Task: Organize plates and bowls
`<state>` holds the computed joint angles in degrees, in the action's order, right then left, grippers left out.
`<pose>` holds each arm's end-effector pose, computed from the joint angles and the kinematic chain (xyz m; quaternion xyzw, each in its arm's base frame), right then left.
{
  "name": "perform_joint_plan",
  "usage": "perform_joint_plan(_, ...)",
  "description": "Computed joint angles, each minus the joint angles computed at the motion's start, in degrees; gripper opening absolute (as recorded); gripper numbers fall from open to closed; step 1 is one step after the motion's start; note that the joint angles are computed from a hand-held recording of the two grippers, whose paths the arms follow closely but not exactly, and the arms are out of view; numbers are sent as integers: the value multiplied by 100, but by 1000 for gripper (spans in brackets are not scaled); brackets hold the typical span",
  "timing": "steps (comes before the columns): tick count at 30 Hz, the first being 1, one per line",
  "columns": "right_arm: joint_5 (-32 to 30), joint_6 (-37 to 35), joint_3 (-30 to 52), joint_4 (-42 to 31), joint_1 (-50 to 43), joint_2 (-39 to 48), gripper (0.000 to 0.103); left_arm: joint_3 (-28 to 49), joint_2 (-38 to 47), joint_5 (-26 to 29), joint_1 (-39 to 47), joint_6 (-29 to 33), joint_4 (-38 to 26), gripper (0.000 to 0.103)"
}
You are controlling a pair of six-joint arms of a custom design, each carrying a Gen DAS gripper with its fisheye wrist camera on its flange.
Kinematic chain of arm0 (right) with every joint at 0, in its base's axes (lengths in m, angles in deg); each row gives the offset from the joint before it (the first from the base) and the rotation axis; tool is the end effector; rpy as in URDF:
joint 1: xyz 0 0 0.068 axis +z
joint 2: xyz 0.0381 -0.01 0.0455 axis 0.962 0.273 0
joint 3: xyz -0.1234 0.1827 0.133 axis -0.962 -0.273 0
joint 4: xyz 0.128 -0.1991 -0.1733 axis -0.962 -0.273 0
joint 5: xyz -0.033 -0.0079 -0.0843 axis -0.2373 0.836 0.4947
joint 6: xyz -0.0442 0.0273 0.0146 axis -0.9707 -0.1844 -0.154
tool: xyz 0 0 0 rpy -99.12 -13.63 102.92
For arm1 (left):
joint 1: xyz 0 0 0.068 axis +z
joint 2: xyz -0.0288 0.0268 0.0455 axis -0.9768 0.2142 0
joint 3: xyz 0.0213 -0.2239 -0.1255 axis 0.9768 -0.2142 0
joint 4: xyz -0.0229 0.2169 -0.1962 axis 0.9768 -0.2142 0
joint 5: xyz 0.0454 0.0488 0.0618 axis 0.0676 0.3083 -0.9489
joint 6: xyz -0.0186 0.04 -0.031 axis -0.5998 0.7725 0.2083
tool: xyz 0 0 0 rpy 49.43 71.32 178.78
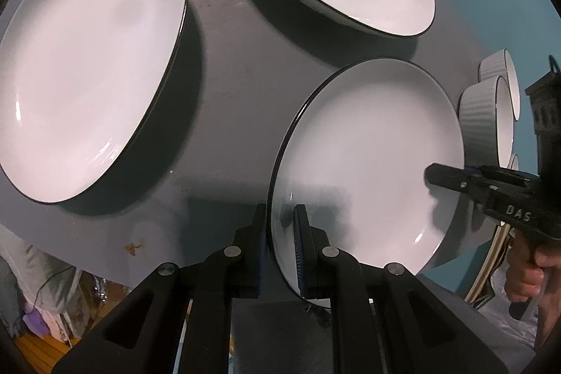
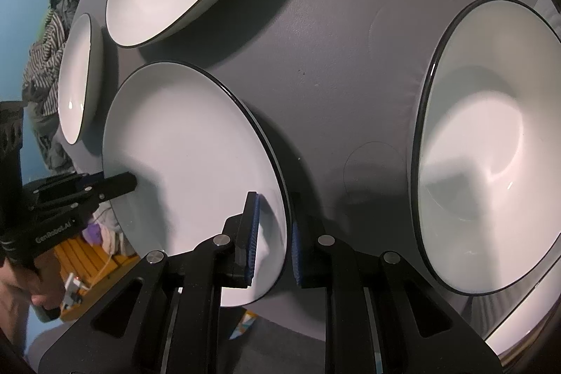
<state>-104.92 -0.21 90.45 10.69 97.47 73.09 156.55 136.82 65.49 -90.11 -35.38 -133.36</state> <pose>0.3166 0.1528 0.1486 0.0589 -0.9742 -0.2002 0.0861 0.3312 -0.0838 0.1291 -0.0411 -0.9874 0.1361 0.0691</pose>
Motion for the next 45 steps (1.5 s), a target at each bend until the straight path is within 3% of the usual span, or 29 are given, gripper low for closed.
perform_joint_plan(11,-147,49,82,3,56,70,14,-232,-261,79,-205,-410,193,13)
perform_joint_plan(19,-220,-24,207,-147,-111,31,13,-216,-423,145,-49,-285,86,12)
perform_joint_plan(33,-169,-122,466,-358,-362,-175,13,377,-338,145,92,-21,-231,12)
perform_joint_plan(45,-130,-377,1370,-552,-532,370,12,1544,390,7,341,239,-594,12)
